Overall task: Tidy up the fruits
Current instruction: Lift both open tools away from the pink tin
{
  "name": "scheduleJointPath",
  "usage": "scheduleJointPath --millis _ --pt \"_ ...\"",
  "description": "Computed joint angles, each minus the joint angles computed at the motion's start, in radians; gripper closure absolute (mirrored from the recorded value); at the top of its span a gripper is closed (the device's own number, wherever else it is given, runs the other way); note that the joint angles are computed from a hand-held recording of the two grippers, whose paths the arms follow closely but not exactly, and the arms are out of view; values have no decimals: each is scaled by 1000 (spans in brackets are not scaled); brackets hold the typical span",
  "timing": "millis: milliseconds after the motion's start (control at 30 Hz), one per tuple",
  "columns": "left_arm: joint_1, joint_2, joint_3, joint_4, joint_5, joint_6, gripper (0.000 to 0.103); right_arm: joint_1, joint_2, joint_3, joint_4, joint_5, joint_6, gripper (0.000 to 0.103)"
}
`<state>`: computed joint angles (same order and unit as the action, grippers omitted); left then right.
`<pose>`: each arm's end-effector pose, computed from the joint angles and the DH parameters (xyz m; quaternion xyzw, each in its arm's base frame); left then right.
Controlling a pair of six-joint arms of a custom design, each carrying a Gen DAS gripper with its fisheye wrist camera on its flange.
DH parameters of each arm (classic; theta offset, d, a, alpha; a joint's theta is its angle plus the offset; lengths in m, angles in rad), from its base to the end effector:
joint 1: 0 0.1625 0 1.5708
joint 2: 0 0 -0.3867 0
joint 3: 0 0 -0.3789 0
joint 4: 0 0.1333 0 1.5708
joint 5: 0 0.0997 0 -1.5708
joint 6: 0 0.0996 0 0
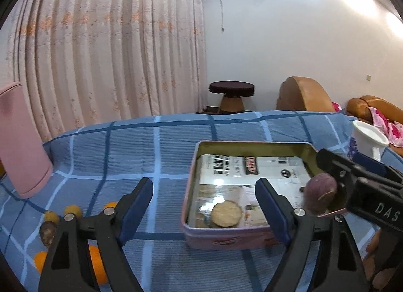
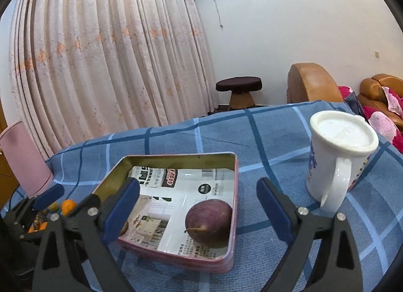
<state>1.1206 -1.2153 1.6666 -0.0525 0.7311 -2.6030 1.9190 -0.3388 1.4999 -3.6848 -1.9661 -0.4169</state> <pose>-0.0300 -0.5388 0.2421 0.1626 0.7767 -0.4895 0.3616 0.3105 -0.5770 -0.0285 0.2417 -0.8420 0.4434 0.1898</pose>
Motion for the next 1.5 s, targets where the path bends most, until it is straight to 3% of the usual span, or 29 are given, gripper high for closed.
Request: scheduleJointPath --millis 733,1500 --pt "12 -38 28 -2 -31 -22 19 7 26 13 -137 -13 -25 3" --pt "22 -97 77 -12 -36 26 19 36 37 40 -161 -3 12 3"
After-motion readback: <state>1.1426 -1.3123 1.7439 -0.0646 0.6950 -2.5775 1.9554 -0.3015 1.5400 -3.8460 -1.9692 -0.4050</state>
